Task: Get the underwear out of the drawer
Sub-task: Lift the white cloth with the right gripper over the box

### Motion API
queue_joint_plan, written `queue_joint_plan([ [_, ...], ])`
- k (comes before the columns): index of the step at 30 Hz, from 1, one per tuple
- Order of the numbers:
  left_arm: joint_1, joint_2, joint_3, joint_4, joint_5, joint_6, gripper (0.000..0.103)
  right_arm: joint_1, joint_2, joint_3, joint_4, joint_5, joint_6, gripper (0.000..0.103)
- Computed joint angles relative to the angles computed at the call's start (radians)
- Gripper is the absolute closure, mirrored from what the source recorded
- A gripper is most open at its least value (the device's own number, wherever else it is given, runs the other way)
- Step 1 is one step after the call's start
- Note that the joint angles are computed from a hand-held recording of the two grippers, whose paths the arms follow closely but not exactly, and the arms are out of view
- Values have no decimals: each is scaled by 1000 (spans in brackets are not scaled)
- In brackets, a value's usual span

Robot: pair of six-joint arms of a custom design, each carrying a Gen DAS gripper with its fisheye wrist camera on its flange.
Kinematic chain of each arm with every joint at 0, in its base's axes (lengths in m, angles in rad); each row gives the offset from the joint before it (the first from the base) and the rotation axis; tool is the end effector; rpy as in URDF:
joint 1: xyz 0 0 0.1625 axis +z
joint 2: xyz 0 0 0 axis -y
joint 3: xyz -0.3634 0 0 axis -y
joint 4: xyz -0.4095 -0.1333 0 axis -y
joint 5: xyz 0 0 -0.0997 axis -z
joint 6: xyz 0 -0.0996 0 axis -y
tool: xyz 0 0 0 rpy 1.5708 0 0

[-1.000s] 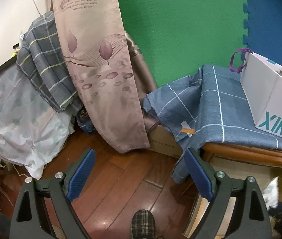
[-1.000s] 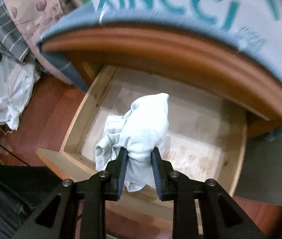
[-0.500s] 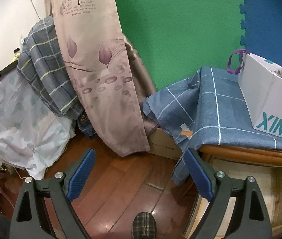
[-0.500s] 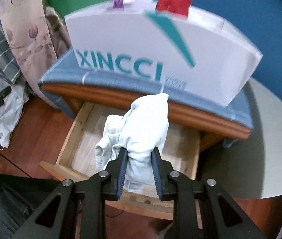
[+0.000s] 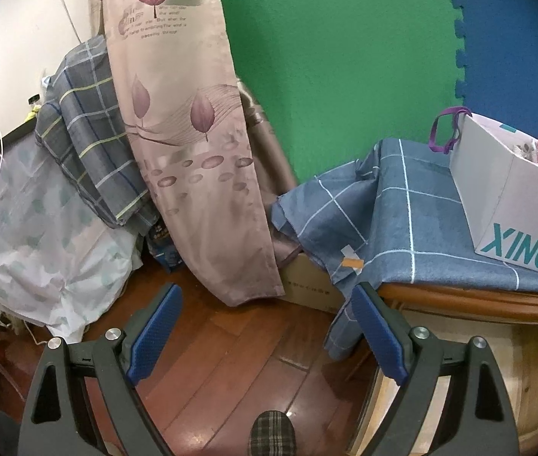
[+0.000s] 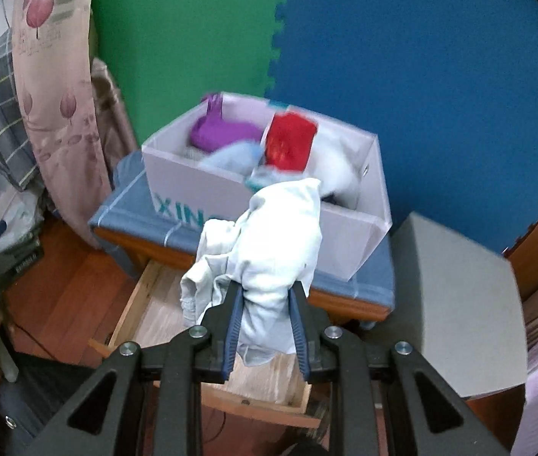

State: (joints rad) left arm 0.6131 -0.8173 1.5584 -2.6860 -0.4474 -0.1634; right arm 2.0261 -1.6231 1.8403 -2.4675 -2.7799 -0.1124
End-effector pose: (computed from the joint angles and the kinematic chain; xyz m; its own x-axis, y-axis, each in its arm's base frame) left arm -0.4108 -0.5618 0.1474 -0.6353 0.0749 -0.7686 0.6668 0.5552 -0.4971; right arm 0.2474 -0.4140 0.4724 -0.5343 0.2916 0.7934 -0.4045 0.7360 -0.5428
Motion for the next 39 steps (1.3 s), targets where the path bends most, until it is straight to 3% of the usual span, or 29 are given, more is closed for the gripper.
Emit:
queue_joint_plan([
  [7,-14,15,1,-57,2,73,14,45,48,-71,-53,-46,-60,79],
  [15,-18,32,-9,-62,-1,110,14,47,110,-157,-145,-55,-159,79],
  [22,-24,42,-10,-83,-4,144,14,25,145,-218,-214,-48,-231,79],
  [39,-31,49,-8,-80,-18,181,13,-73,167,-322,-280,7,-295,79],
])
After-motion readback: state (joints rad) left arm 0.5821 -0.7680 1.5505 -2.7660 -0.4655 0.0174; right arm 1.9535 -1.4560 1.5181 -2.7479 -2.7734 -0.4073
